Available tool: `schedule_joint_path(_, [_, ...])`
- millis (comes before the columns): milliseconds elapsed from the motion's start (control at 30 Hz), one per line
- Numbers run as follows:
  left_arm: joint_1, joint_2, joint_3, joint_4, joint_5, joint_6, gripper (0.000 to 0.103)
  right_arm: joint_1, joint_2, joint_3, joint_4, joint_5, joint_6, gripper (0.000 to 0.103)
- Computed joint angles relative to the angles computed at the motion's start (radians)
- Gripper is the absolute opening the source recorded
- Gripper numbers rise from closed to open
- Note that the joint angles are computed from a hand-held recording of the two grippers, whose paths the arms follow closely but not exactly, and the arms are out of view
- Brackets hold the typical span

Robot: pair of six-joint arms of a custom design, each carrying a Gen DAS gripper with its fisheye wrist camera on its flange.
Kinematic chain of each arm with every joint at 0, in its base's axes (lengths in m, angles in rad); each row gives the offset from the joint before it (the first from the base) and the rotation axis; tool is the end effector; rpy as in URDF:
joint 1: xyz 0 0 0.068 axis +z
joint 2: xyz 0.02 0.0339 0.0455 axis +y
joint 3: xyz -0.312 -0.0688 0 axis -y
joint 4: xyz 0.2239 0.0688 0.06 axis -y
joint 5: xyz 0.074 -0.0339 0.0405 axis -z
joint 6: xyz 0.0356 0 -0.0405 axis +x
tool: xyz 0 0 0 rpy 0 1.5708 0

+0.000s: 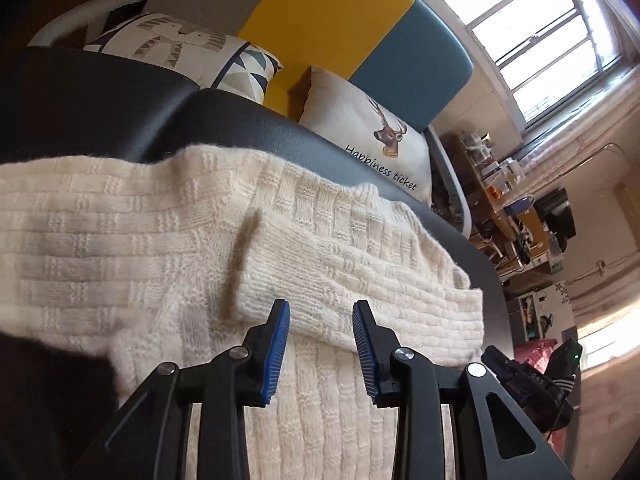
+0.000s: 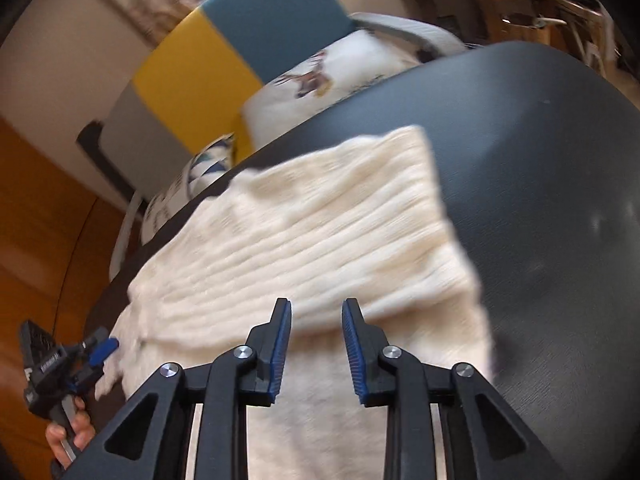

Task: Fold clothes

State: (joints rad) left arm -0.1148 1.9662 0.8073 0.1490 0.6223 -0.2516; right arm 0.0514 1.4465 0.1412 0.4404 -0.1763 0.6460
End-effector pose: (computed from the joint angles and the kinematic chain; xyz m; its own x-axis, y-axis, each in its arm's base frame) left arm 0.3349 -0.0595 0.1331 -0.9146 -0.0982 -0.3923 0.1791 0.7715 -0.6105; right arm 0.1682 0.0149 0.1398 -0.7057 0.5571 -0.4376 0.3264 0.8040 0.4971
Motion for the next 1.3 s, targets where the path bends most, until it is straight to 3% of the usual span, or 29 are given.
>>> schedule_joint_path(133, [0.216, -0.066, -0.091, -0.018, 0.160, 0.008, 0.036, 0.333, 0.111, -0.015, 0.151, 0.143, 0.189, 0.027])
schedule_joint_path(233, [0.478, -0.049, -0.081, -0.136, 0.257, 0.099, 0.037, 0.522, 0.190, 0.014, 0.190, 0.220, 0.281, 0.027])
schedule_joint_path(367, [0.819, 0.076, 0.082, -0.336, 0.273, 0.213, 0.037, 0.680, 0.226, 0.081, 0.119, 0.289, 0.337, 0.027])
schedule_joint_path(533, [1.059, 0.295, 0.408, -0.476, 0.256, 0.142, 0.038, 0.752, 0.220, 0.144, 0.002, 0.334, 0.367, 0.027])
schedule_joint_path(700, [1.116, 0.465, 0.649, -0.591, 0.278, 0.016, 0.039, 0.755, 0.225, 0.195, -0.081, 0.357, 0.389, 0.027])
schedule_joint_path(833, [1.104, 0.546, 0.745, -0.618, 0.307, -0.051, 0.044, 0.758, 0.242, 0.219, -0.116, 0.360, 0.389, 0.027])
schedule_joint_path(1100, [1.043, 0.583, 0.789, -0.527, 0.319, -0.170, 0.048, 0.745, 0.292, 0.235, -0.101, 0.346, 0.383, 0.027])
schedule_joint_path(1267, [1.042, 0.581, 0.756, -0.455, 0.323, -0.294, 0.045, 0.736, 0.316, 0.227, -0.066, 0.334, 0.371, 0.027])
schedule_joint_path(1300, [1.041, 0.581, 0.757, -0.458, 0.312, -0.312, 0.037, 0.734, 0.317, 0.223, -0.058, 0.333, 0.370, 0.027])
